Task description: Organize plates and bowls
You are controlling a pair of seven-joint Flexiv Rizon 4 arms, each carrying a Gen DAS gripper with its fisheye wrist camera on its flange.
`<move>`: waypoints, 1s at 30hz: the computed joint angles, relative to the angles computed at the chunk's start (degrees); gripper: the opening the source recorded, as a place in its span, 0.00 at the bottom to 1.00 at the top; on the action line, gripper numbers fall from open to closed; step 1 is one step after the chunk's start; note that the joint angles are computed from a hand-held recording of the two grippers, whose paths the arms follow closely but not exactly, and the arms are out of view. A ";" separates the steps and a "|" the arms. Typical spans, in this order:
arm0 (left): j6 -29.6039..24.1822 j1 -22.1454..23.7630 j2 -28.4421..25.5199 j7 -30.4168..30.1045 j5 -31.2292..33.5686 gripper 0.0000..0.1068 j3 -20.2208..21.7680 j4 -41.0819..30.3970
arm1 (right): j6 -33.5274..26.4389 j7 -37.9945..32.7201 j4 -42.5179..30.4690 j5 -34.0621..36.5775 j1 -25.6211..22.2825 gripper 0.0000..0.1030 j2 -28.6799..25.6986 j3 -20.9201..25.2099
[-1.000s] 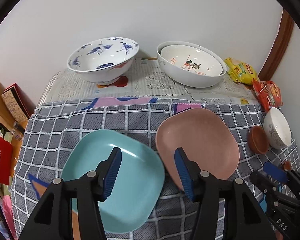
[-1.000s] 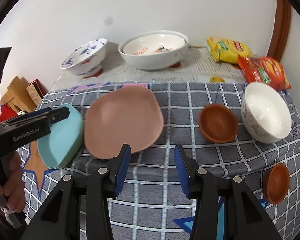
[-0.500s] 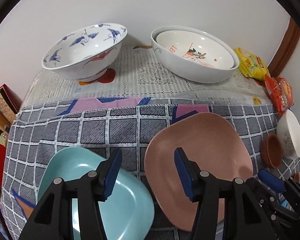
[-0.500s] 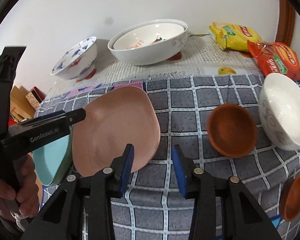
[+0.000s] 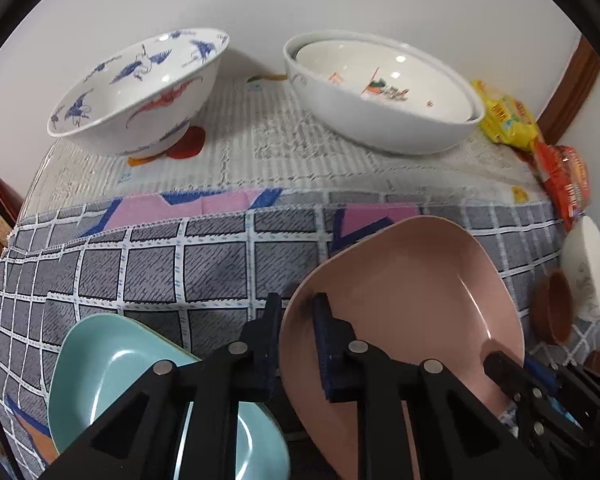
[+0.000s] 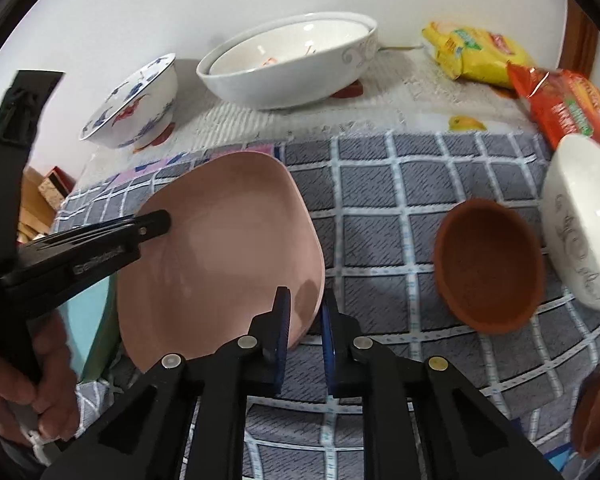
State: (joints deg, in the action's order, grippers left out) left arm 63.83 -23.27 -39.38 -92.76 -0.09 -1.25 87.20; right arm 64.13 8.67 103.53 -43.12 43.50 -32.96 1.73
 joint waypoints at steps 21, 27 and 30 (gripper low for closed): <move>8.16 2.33 14.05 0.54 -1.32 0.12 -1.97 15.49 | -7.08 11.15 3.41 -10.04 0.41 0.08 8.94 3.72; 9.65 2.50 17.04 0.27 -1.34 0.12 -1.69 18.89 | -9.07 12.61 3.28 -11.27 0.64 0.07 10.03 5.21; 10.19 2.90 18.40 0.26 -1.43 0.12 -1.67 20.48 | -10.01 12.74 2.77 -11.68 0.91 0.07 10.10 5.66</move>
State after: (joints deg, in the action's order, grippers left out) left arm 74.02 -20.37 -20.98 -92.50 -1.51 -2.93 107.68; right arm 54.12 21.41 106.30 -54.80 44.41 -22.86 7.39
